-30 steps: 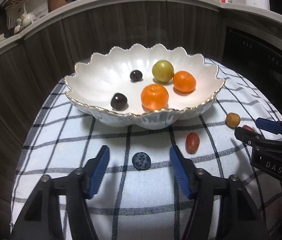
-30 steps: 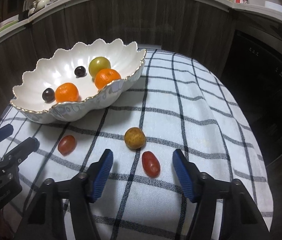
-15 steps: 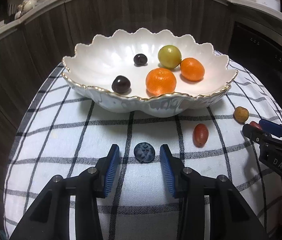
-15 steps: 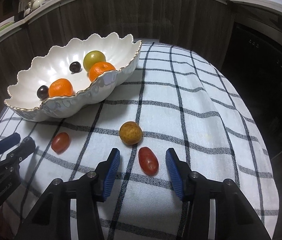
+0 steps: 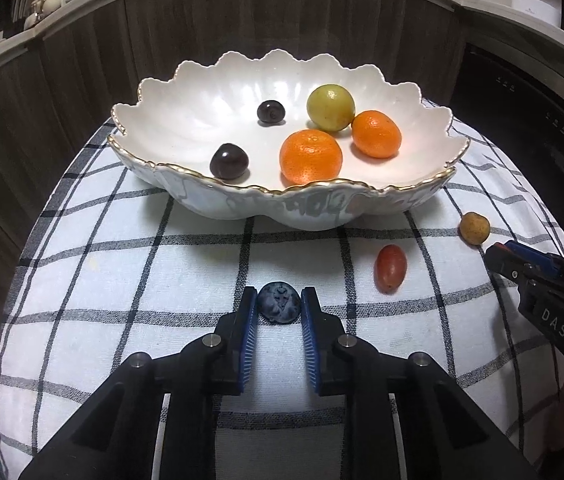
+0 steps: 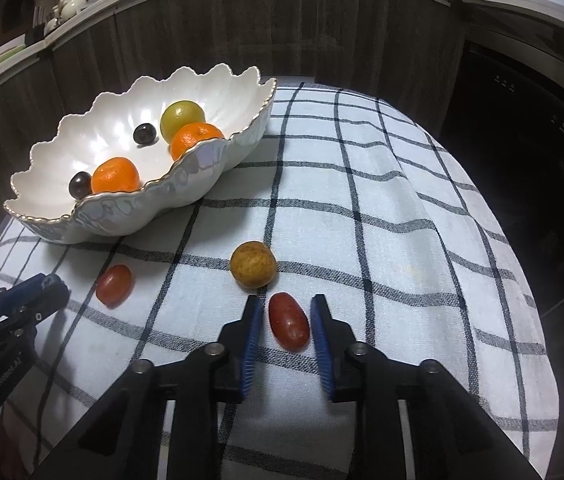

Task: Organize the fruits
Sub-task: 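Lower the left tool onto the blueberry while the right tool approaches the red oval fruit, then lift the blueberry and red oval grape and carry both over the white bowl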

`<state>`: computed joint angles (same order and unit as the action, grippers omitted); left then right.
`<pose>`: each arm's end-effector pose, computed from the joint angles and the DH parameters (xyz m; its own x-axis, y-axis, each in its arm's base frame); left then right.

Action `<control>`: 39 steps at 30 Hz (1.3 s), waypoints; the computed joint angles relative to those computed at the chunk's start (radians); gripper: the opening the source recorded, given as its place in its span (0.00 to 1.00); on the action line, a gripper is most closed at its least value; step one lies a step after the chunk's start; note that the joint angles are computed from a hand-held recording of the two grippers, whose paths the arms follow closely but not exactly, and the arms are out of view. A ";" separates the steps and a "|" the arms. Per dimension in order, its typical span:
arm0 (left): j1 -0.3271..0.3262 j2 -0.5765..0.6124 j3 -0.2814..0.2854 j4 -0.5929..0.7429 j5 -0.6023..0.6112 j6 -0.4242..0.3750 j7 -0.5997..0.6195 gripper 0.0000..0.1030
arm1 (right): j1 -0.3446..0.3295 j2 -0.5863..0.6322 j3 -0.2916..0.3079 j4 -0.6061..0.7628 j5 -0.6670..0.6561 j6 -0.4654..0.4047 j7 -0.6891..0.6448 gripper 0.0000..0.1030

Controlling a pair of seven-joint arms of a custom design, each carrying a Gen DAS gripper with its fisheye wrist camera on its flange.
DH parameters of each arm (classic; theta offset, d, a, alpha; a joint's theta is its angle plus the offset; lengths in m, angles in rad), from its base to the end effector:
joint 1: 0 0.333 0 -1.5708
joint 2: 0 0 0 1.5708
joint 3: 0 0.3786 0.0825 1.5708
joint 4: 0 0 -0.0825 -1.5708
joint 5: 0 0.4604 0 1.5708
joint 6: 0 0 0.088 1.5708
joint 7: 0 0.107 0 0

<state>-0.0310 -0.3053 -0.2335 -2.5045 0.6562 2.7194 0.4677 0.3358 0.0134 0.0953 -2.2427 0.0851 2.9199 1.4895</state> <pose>0.4878 -0.1584 0.4539 0.2821 -0.9592 0.0208 -0.7485 -0.2335 -0.6207 0.5758 0.2589 0.4527 0.4270 -0.9041 -0.0171 -0.7162 -0.3266 -0.6167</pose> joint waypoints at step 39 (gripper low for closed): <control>0.017 -0.147 -0.042 -0.020 0.048 -0.040 -0.041 0.22 | 0.008 -0.099 0.014 -0.032 0.130 0.056 -0.127 0.21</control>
